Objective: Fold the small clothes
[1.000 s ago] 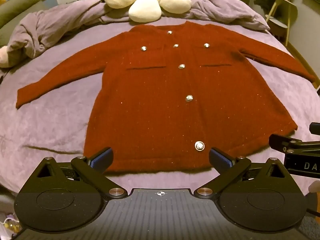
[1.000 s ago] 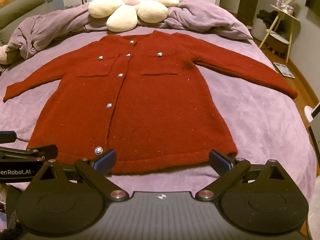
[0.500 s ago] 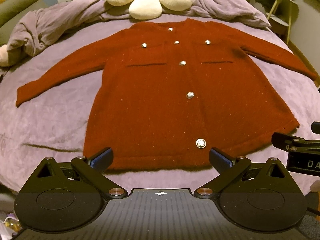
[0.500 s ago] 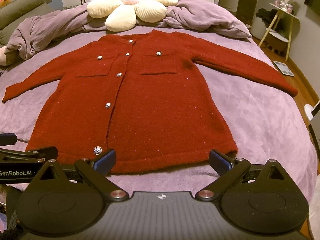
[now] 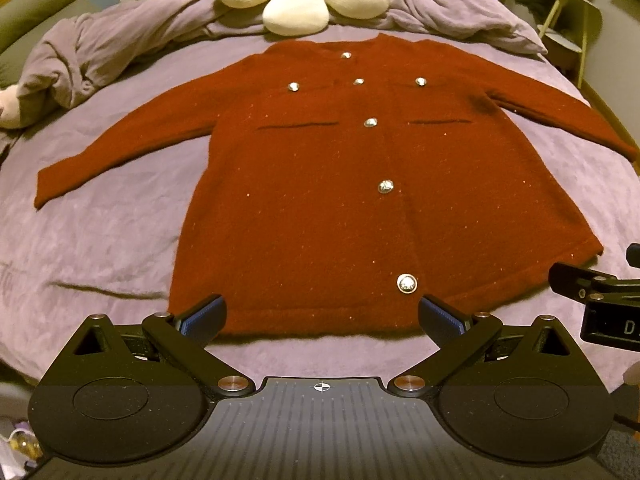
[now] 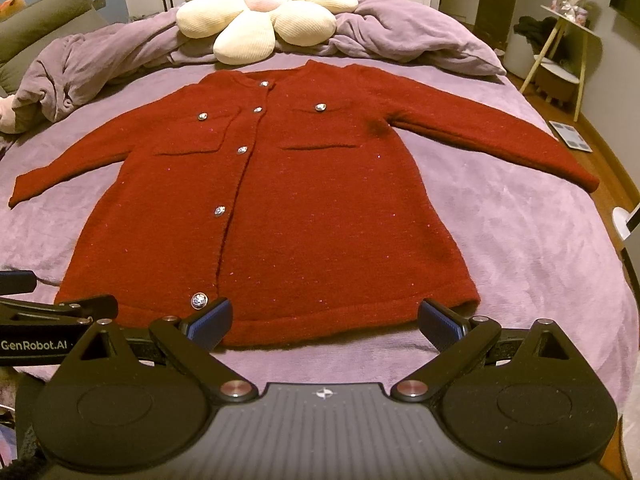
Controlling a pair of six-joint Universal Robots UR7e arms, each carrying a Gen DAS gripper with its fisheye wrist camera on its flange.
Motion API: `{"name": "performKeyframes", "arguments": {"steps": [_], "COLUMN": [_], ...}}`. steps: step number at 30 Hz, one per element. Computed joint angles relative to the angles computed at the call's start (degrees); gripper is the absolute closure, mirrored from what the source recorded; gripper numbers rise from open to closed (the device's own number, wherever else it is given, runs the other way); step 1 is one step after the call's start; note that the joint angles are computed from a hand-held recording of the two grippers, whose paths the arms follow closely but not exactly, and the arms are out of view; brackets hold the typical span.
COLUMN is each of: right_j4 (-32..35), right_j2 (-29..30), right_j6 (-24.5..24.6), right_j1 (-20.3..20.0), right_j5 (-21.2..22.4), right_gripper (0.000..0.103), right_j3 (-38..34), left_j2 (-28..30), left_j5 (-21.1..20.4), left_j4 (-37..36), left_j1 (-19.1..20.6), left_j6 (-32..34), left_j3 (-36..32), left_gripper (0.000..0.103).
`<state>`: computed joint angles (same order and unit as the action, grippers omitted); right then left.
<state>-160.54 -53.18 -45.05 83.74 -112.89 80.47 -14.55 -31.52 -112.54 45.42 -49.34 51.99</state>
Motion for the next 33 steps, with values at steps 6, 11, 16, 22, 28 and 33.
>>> {"name": "performKeyframes", "arguments": {"steps": [6, 11, 16, 22, 28, 33], "right_j4": [-0.4, -1.3, -2.1, -2.0, -0.3, -1.0], "right_j2": [-0.2, -0.7, -1.2, -1.6, -1.9, -1.4], "right_j6": [0.0, -0.2, -1.0, -0.7, 0.3, -0.5], "right_j1": [-0.1, -0.3, -0.5, -0.7, -1.0, -0.9], "right_j5": [0.1, 1.6, 1.9, 2.4, 2.8, 2.3], "right_gripper": [0.004, 0.004, 0.004, 0.004, 0.004, 0.004], "right_j3": [0.4, 1.3, 2.1, 2.4, 2.3, 2.1], "left_j2": [-0.3, -0.4, -0.7, -0.8, -0.7, -0.5], "left_j5": [-0.1, -0.2, -0.2, -0.4, -0.9, -1.1], "left_j4": [-0.5, -0.3, -0.7, -0.7, -0.2, 0.2], "left_j1": [0.0, -0.1, -0.1, -0.1, 0.1, 0.4], "left_j6": [-0.2, -0.7, -1.1, -1.1, -1.2, -1.2], "left_j3": [0.6, 0.8, 1.4, 1.6, 1.3, 0.9], "left_gripper": [0.000, 0.000, 0.000, 0.000, 0.000, 0.000]}}
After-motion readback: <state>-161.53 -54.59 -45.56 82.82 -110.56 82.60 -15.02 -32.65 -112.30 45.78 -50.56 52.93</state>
